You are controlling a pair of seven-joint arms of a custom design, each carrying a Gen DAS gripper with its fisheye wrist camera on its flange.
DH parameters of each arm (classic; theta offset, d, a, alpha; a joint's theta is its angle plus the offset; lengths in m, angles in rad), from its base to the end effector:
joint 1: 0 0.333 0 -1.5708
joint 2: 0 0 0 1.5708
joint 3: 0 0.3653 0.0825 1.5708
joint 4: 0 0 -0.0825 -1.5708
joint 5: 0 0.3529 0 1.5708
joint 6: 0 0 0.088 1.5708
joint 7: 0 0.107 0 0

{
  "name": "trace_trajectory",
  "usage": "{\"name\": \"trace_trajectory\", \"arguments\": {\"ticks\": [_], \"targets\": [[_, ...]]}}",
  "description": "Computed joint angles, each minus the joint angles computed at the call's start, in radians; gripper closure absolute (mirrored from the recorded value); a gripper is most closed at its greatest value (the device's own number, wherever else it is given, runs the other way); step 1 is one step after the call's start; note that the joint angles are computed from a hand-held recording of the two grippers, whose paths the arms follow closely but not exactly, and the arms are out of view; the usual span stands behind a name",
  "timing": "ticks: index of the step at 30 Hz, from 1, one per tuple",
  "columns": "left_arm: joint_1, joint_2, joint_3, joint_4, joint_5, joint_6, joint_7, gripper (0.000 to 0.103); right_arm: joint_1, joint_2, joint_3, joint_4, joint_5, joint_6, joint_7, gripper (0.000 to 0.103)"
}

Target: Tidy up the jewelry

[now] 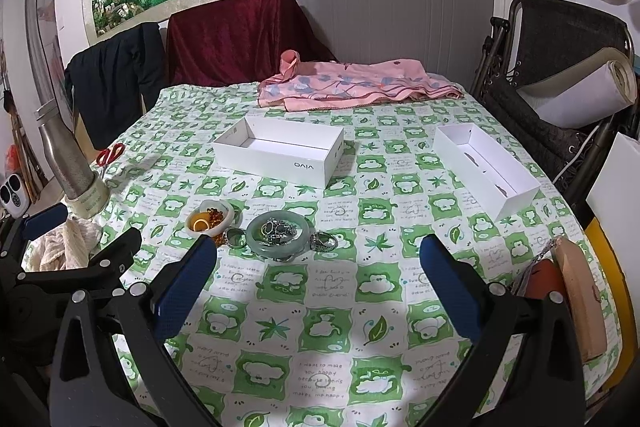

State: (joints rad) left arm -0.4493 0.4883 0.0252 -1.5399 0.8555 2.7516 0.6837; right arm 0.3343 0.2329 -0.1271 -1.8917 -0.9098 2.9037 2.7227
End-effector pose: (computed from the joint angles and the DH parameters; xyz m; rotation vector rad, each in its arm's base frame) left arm 0.6489 -0.3312 0.5003 -1.4692 1.8517 -0.7353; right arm 0.6082 0.1843 0.5195 -1.5839 1.7848 -0.8041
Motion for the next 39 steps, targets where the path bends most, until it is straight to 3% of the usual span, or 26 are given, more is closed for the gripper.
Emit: {"name": "trace_trajectory", "arguments": {"ticks": [39], "targets": [[0.002, -0.009, -0.003, -0.005, 0.001, -0.004, 0.002, 0.005, -0.007, -0.013, 0.009, -0.003, -0.031, -0.004, 0.025, 0.007]]}}
